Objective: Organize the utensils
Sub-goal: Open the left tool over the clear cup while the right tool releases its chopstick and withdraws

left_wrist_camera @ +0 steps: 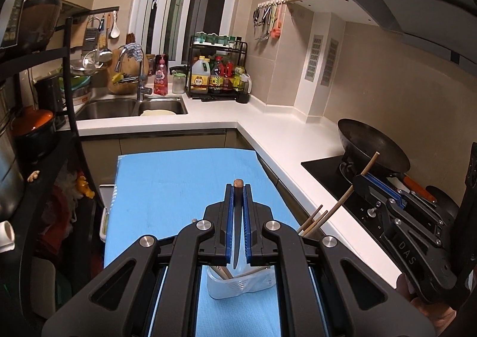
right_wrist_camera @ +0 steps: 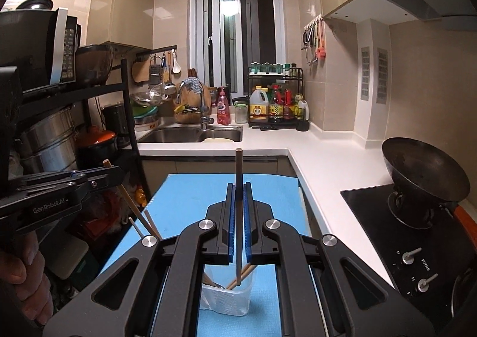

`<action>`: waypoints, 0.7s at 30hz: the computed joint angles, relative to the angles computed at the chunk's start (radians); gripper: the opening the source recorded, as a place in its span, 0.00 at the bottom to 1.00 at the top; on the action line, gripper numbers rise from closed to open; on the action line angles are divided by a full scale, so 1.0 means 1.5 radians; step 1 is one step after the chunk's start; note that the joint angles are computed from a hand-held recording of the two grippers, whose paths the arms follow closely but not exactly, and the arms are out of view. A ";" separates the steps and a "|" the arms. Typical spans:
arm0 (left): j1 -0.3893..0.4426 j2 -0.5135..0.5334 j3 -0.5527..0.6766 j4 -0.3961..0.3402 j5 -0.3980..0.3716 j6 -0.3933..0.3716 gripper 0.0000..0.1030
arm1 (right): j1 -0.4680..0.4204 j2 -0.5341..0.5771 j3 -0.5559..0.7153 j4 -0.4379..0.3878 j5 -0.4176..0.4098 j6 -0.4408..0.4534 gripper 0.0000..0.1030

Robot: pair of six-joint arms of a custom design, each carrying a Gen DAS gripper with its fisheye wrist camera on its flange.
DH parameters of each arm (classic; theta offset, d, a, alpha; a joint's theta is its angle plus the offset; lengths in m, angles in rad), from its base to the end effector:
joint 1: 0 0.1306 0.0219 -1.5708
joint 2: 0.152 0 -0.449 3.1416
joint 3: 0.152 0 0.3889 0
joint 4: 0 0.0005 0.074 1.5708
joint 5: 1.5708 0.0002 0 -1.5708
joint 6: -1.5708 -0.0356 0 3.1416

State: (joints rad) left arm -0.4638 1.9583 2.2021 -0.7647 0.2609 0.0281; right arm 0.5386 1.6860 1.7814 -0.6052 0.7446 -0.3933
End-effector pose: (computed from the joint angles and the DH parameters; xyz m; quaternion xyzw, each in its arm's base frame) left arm 0.6431 -0.3325 0.5556 0.2491 0.8236 -0.2302 0.4545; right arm 0.5405 0.2943 0.5516 0.1253 0.8147 -0.0686 0.5620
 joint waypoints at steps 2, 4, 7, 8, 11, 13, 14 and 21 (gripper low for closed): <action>-0.005 -0.002 -0.001 -0.003 -0.016 -0.014 0.07 | 0.004 0.004 0.009 -0.029 0.024 -0.015 0.31; -0.005 -0.015 -0.017 0.009 -0.022 -0.014 0.20 | 0.011 -0.007 -0.003 -0.021 0.035 -0.024 0.51; -0.001 -0.059 -0.084 0.065 -0.024 -0.011 0.31 | 0.025 -0.022 -0.017 -0.021 0.048 -0.022 0.50; -0.001 -0.072 -0.106 0.080 -0.025 -0.010 0.31 | 0.030 -0.025 -0.018 -0.028 0.055 -0.023 0.50; 0.000 -0.121 -0.195 0.138 -0.031 -0.005 0.33 | 0.054 -0.031 -0.024 -0.069 0.090 -0.047 0.51; 0.000 -0.149 -0.253 0.170 -0.041 -0.006 0.36 | 0.071 -0.036 -0.032 -0.098 0.116 -0.075 0.53; -0.001 -0.165 -0.288 0.190 -0.050 -0.005 0.41 | 0.081 -0.038 -0.037 -0.119 0.130 -0.097 0.56; -0.005 -0.231 -0.461 0.260 -0.085 0.018 0.69 | 0.128 -0.041 -0.069 -0.235 0.166 -0.232 0.58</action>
